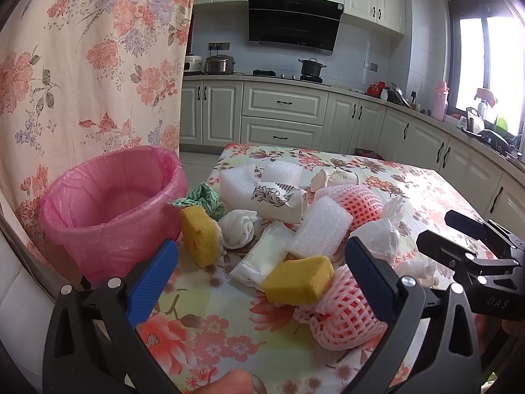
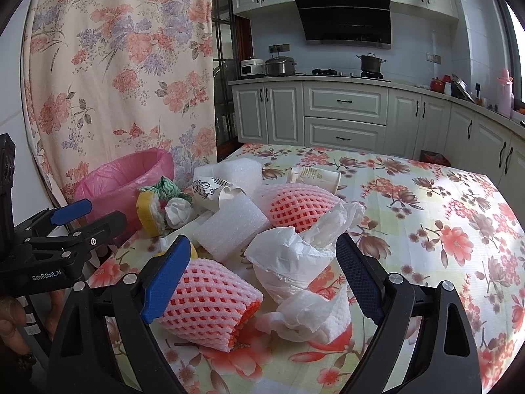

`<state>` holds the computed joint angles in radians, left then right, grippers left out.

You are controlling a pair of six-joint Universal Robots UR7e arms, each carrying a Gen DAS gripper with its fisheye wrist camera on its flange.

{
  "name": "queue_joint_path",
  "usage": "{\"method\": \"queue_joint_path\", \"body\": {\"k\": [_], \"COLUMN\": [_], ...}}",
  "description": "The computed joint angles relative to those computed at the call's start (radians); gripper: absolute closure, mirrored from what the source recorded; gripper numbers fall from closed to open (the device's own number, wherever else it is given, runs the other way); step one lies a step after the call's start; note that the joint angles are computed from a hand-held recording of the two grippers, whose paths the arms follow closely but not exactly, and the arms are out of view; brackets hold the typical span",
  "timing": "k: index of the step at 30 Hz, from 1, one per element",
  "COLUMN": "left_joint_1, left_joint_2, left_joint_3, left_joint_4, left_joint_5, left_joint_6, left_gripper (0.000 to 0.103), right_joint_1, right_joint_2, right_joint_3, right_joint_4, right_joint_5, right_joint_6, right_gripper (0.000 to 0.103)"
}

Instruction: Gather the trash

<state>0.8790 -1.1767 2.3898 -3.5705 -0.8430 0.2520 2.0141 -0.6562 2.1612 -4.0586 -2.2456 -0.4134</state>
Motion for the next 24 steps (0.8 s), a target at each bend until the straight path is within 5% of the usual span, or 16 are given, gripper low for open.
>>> {"method": "queue_joint_path", "body": {"k": [24], "left_joint_1": [0.0], "left_joint_2": [-0.006], "left_joint_3": [0.001], "left_joint_4": [0.001], "left_joint_5": [-0.001], "left_joint_6": [-0.003], "left_gripper": [0.005], "right_joint_1": [-0.002], "right_joint_2": [-0.002], "right_joint_3": [0.002], "right_joint_4": [-0.005], "right_joint_5": [0.001], "right_joint_6": [-0.002], "right_gripper": [0.019]}}
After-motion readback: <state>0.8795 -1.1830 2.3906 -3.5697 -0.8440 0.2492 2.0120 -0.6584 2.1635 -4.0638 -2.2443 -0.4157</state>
